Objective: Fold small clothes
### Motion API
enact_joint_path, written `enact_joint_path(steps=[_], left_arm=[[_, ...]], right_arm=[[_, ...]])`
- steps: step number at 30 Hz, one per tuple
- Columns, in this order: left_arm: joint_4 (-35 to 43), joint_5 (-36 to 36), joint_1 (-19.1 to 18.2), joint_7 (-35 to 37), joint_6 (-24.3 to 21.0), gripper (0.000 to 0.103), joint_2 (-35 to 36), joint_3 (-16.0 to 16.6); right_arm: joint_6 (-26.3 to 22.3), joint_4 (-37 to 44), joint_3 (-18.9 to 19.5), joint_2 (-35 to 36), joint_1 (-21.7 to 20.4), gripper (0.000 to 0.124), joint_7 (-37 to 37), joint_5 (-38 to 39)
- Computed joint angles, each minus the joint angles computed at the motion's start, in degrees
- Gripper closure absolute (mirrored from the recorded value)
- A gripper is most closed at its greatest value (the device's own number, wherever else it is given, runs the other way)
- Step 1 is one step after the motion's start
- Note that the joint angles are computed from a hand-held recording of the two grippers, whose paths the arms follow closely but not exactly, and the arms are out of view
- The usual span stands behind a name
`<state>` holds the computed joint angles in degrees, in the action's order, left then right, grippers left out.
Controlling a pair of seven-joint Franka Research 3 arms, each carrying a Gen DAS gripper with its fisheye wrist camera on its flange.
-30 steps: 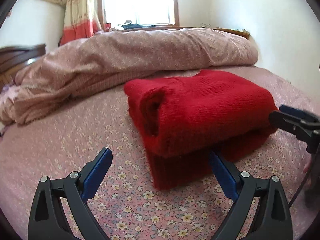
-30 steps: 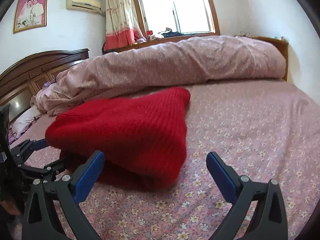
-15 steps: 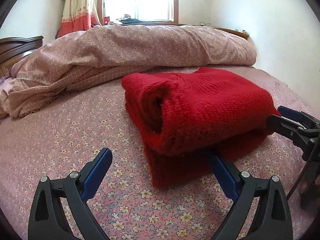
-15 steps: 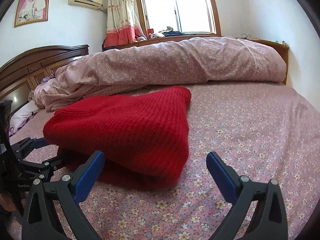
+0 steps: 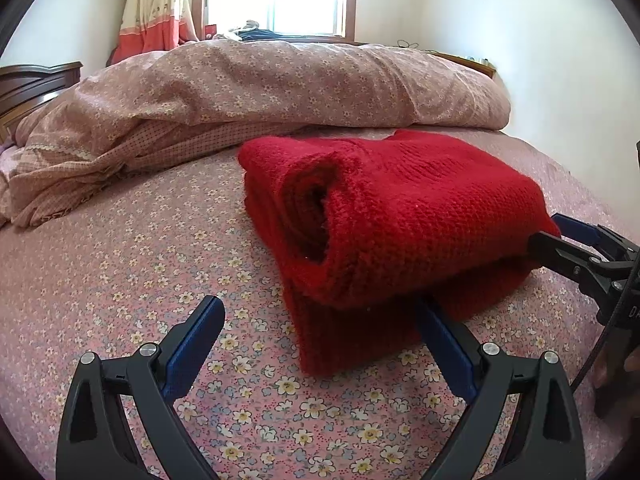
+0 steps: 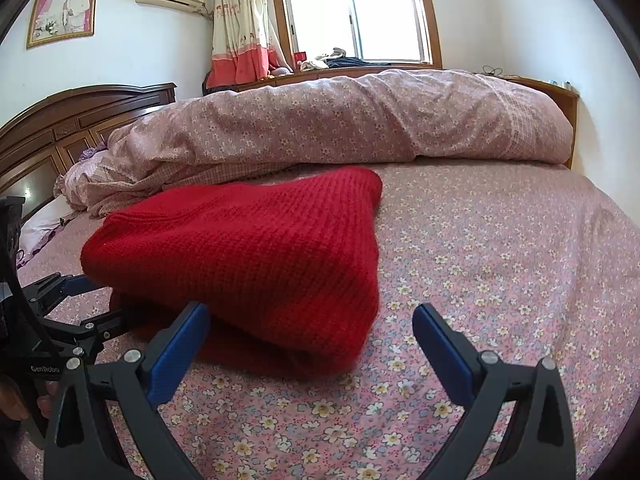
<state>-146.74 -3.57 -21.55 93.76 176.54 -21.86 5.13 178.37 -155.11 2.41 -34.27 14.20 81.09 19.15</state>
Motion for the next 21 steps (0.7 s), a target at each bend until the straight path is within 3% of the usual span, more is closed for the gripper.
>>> enact_joint_path(steps=[21], left_arm=[[0.3, -0.6, 0.1, 0.5, -0.3, 0.01, 0.3, -0.2]], right_arm=[[0.3, 0.2, -0.6, 0.5, 0.4, 0.021, -0.5, 0.0]])
